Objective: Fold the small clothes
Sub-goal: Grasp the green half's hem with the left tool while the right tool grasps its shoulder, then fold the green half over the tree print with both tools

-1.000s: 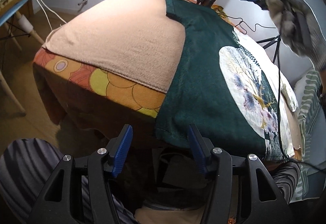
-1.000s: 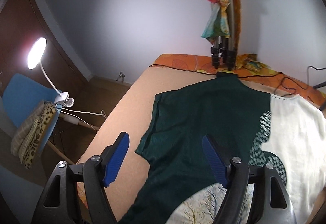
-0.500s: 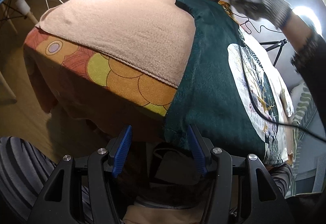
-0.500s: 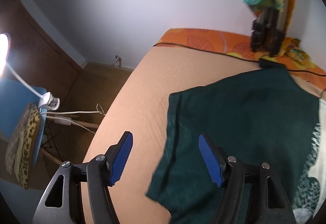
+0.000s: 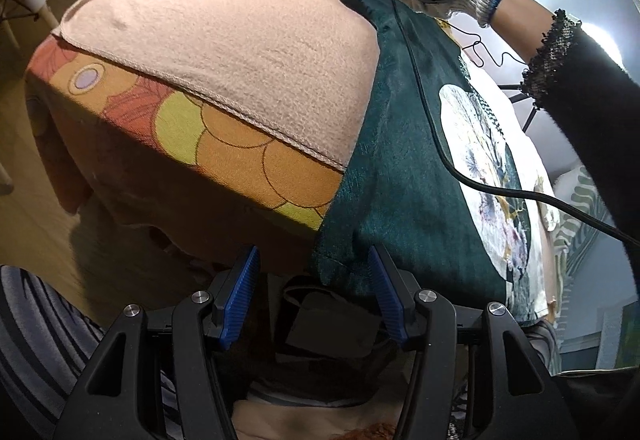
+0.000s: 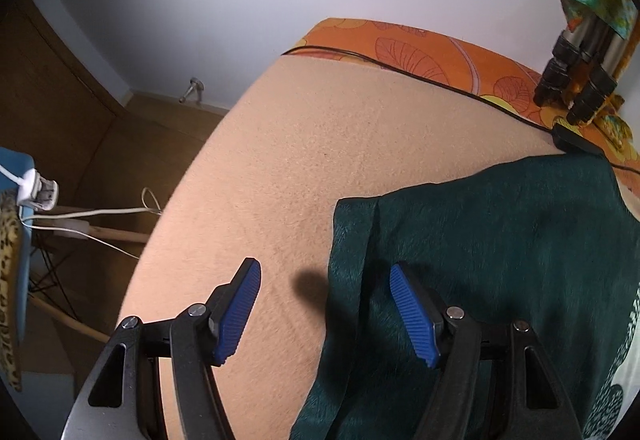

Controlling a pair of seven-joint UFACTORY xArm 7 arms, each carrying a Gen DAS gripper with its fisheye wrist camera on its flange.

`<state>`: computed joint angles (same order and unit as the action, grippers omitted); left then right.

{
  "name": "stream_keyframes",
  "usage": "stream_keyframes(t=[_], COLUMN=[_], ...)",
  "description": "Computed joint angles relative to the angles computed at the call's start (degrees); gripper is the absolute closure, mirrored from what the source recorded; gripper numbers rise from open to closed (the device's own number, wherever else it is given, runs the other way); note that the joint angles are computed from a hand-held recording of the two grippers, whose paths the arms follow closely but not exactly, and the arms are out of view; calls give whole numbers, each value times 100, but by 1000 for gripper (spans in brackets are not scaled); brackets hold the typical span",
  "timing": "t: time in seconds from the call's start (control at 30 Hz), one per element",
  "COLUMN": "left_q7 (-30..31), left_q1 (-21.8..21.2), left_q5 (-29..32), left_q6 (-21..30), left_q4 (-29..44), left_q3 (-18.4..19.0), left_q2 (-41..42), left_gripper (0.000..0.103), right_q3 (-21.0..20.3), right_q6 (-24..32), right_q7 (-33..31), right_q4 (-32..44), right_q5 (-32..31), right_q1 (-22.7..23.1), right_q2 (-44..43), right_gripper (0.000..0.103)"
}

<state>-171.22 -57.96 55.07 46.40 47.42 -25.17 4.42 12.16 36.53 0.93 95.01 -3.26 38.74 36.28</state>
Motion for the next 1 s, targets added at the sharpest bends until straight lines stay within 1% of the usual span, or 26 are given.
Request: stream_keyframes(t=[0.03,0.17,0.2,0.23,0.27,0.3,0.37,0.43,0.47,0.5,0.53,0.57,0.63,0.8,1.0], left_q7=[-16,-119,-226,-296,-281,-208,22,101,73,20,-130,-115,367,552,1177], left_q1=[-2,-35,-44,-45,-45,-50,-61,-92,-114,-142,-206,-251,-264,-218,-204], left_q5=[66,290,424,535,573,569,446,401,429,505,737,809,618,680,756], left_q6=[-16,-23,-39,-44,-13,49,170,261,299,359,528,731,1009,988,1178], left_q4=[9,40,29,26,55,100,202,262,265,272,272,319,482,489,797], left_q3=[4,8,13,16,11,3,-6,-1,0,-3,-20,-51,-84,-80,-92], left_q2=[8,22,13,8,19,38,88,115,107,100,77,68,78,-5,58], left_gripper=[55,68,76,83,86,92,94,98,99,101,101,101,101,101,101], right_q3=[-42,-132,-146,-165,-204,-244,-291,-288,-257,-231,-142,-39,40,141,251], right_q6=[53,110,135,140,150,166,168,143,144,171,196,214,216,27,-114], right_q7=[18,8,11,25,56,89,138,159,130,105,6,-106,-225,-559,-956], right_q4=[40,94,121,113,116,149,144,76,81,125,153,168,217,62,-210], right_q5=[-56,-259,-294,-332,-399,-476,-571,-599,-566,-529,-399,-226,5,364,877], right_q1=[34,108,121,136,170,207,223,179,128,87,-21,-145,-281,-525,-949], right_q2=[25,63,76,67,61,76,58,4,2,24,38,45,58,-158,-531], right_gripper=[34,35,37,40,42,48,58,74,79,89,96,99,102,102,102])
